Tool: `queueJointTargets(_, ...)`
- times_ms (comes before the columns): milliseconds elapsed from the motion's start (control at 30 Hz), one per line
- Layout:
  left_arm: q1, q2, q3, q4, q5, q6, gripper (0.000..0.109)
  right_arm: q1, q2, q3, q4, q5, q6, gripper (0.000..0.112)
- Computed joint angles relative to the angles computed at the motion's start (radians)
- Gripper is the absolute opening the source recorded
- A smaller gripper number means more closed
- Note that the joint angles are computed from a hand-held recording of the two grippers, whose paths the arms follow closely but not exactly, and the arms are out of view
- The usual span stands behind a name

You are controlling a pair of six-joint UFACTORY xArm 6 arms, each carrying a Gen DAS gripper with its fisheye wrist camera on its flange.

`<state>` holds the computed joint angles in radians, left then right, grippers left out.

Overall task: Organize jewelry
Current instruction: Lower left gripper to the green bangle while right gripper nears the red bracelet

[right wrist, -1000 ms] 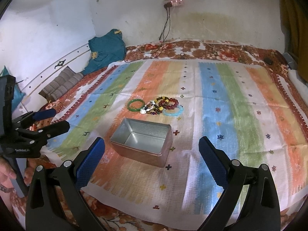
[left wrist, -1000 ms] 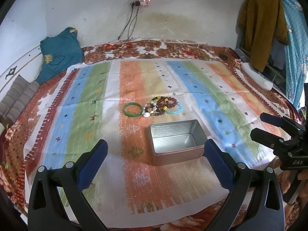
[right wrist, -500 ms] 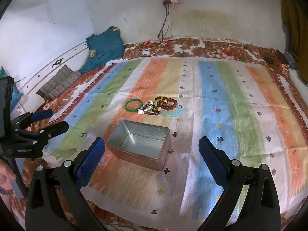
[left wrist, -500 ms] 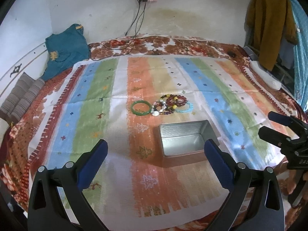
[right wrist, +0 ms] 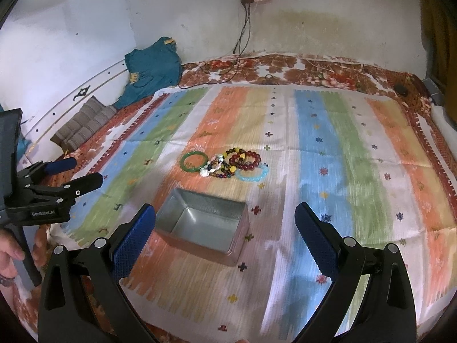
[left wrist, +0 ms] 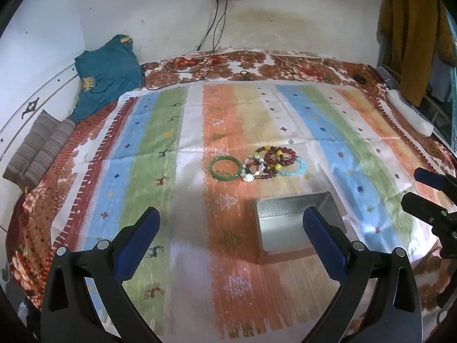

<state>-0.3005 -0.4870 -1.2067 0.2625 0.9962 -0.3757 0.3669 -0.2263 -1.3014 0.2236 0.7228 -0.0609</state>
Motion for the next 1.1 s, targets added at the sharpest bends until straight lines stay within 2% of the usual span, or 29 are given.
queueJointTargets(200,0.044,0.082,-0.069,-0.069,0.011,0.027,0.098,-0.006,0.061,-0.068,0.015,0.033,-0.004,0.099)
queueJointTargets(633,0.069,0.237,-0.201,-0.039,0.049,0.036,0.098,0.0,0.186,-0.211,-0.061,0.081,0.051,0.099)
queueJointTargets(767,0.105,0.274,-0.228,-0.139,0.047,0.072,0.098,-0.001,0.231,-0.26,-0.077,0.097,0.065,0.099)
queueJointTargets(1100,0.121,0.363,-0.294,-0.095,0.066,0.08,0.098,-0.005,0.332,-0.37,-0.096,0.131,0.078,0.099)
